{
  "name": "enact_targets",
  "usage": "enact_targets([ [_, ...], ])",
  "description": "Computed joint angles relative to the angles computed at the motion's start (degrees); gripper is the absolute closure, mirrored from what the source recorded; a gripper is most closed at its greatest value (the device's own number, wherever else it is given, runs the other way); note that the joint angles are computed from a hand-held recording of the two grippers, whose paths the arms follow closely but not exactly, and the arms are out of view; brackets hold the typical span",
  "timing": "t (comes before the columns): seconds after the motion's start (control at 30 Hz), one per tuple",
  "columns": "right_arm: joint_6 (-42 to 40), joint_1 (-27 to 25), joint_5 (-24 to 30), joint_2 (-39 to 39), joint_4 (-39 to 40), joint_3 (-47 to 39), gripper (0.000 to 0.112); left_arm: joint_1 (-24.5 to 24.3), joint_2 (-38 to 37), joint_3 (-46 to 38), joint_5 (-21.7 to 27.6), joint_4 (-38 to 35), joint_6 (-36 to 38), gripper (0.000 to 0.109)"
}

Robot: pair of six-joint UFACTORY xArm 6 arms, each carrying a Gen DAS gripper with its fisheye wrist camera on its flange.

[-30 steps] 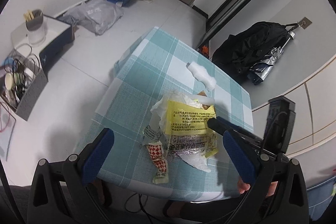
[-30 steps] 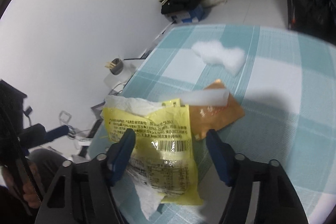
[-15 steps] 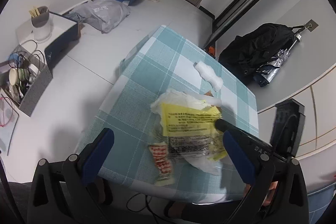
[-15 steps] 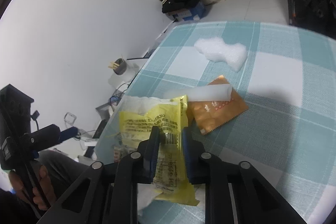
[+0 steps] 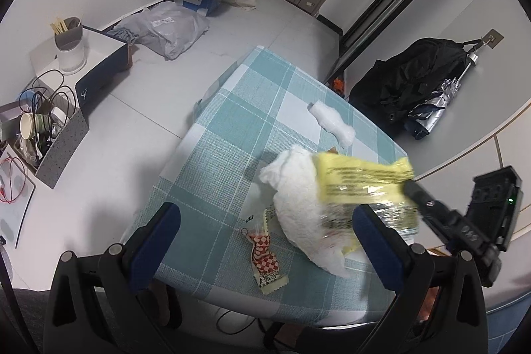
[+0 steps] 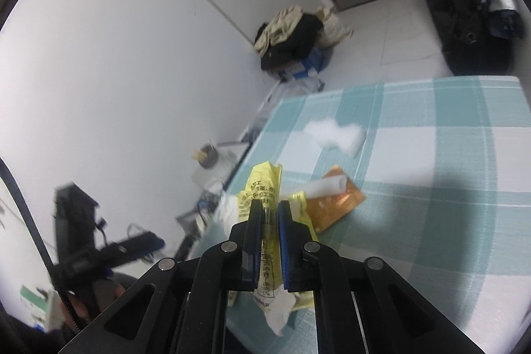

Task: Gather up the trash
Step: 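Lift the yellow bag with the right gripper while the left gripper grasps white tissue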

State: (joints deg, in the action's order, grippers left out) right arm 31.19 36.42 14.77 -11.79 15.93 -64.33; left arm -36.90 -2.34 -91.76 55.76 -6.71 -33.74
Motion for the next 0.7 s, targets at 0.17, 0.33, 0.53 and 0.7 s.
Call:
enact_targets([
  [0.17,9.9,-1.9,-1.5,-3.9,-9.4,3.3,0.105,-0.2,1.0,-1.4,1.2,0.8,-0.6,0.007],
  [0.33,19.0,-3.8,0.0,-8.2,-19.9,5.7,0.105,-1.4,5.4,-8.3,6.5,0.7,2.7,0.007],
  [0.53,24.8,-4.6,2.0,-11.1,-28.6,6.6,0.105,-2.2,16.7,-25.2,16.8,1.3,10.6,0.007],
  [0.7,26.7,-4.9,3.2,-13.2,-31.1,8.1,0.105,-1.3,22.9,-33.5,22.2,0.0,12.2,0.008],
])
